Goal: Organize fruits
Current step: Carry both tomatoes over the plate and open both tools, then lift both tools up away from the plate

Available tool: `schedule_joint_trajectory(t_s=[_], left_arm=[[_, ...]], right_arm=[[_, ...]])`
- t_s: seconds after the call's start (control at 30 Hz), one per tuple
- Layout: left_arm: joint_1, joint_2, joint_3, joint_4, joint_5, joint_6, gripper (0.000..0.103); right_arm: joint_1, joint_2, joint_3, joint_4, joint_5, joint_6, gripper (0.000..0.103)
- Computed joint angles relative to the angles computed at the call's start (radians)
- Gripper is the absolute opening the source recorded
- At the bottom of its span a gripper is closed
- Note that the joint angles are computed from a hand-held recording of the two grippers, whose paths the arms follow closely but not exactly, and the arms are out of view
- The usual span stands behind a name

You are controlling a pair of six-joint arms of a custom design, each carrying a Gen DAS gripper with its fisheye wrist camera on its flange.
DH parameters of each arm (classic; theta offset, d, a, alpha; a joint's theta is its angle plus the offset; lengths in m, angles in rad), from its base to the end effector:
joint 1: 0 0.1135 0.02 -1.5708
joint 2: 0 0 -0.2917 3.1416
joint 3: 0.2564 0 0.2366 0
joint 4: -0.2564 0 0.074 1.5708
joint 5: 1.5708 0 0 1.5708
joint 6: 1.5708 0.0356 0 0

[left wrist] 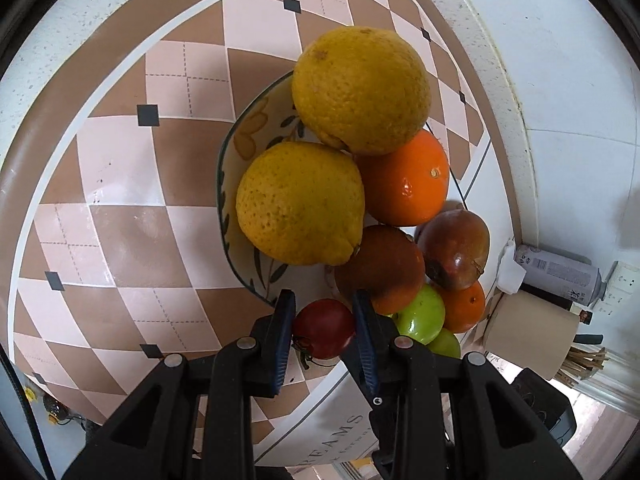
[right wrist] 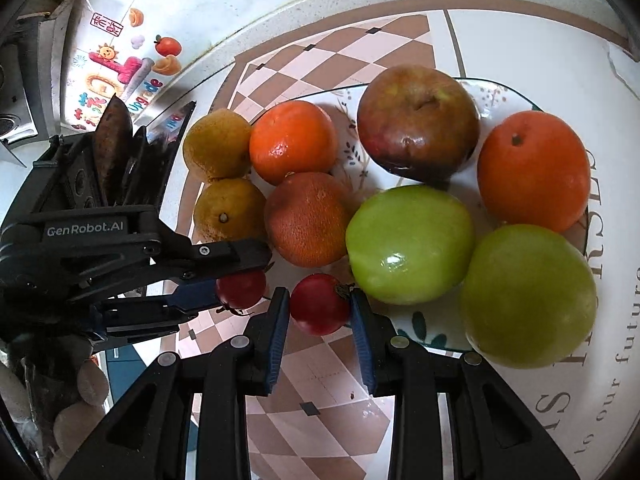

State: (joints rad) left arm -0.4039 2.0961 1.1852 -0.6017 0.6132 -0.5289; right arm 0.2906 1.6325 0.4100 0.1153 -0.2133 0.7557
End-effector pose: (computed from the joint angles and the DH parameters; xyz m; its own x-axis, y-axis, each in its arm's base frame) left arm 0.3230 -0.1603 0.1189 -0.9703 -0.0341 0.2397 -0.1591 0.8359 -0.5254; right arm 0.2097 0.0706 0.1127 -0.8779 0.4370 -0.1956 0.3179 0.8375 0.4445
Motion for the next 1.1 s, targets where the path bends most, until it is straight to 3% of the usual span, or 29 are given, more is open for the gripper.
schedule_joint_trajectory(t_s=[0.13,0.37,0.43,0.47,0.6,0.7,0.77,0.9,1.1], left_arm=[[0.014,0.016,0.023,-0.041,0.004,0.018,0.028],[0.025,0.01,0.044,-0.08,-0.027,0.051,0.038],[0.023,-0.009,0.043,-0.103,-0.066,0.086,0.047],[0.02,-0.022,0.036,-0.102,-0.089,0.093,0.054],[-0.006,-0.104,0.004,-0.129,-0.238,0.2,0.063],[-0.052,-0.164,-0.016,-0.141,-0.38,0.26,0.076],[-0.094,-0.209,-0.036,-0.139,-0.483,0.291,0.09],[-0.168,-0.298,-0.083,-0.124,-0.64,0.315,0.093],[-0.216,-0.398,-0.137,-0.094,-0.716,0.317,0.1]], right_arm=[[-0.005,0.014,0.018,-0.016,-0.017,0.003,0.038],[0.038,-0.017,0.055,-0.098,0.002,0.036,0.072],[0.039,-0.051,0.055,-0.151,-0.002,0.047,0.073],[0.041,-0.075,0.059,-0.193,0.004,0.051,0.073],[0.061,-0.211,0.075,-0.376,0.086,0.05,0.087],[0.074,-0.305,0.115,-0.535,0.169,0.037,0.088],[0.079,-0.352,0.147,-0.636,0.228,0.031,0.092],[0.083,-0.404,0.197,-0.777,0.332,0.019,0.093],[0.132,-0.483,0.217,-0.901,0.432,0.084,0.097]])
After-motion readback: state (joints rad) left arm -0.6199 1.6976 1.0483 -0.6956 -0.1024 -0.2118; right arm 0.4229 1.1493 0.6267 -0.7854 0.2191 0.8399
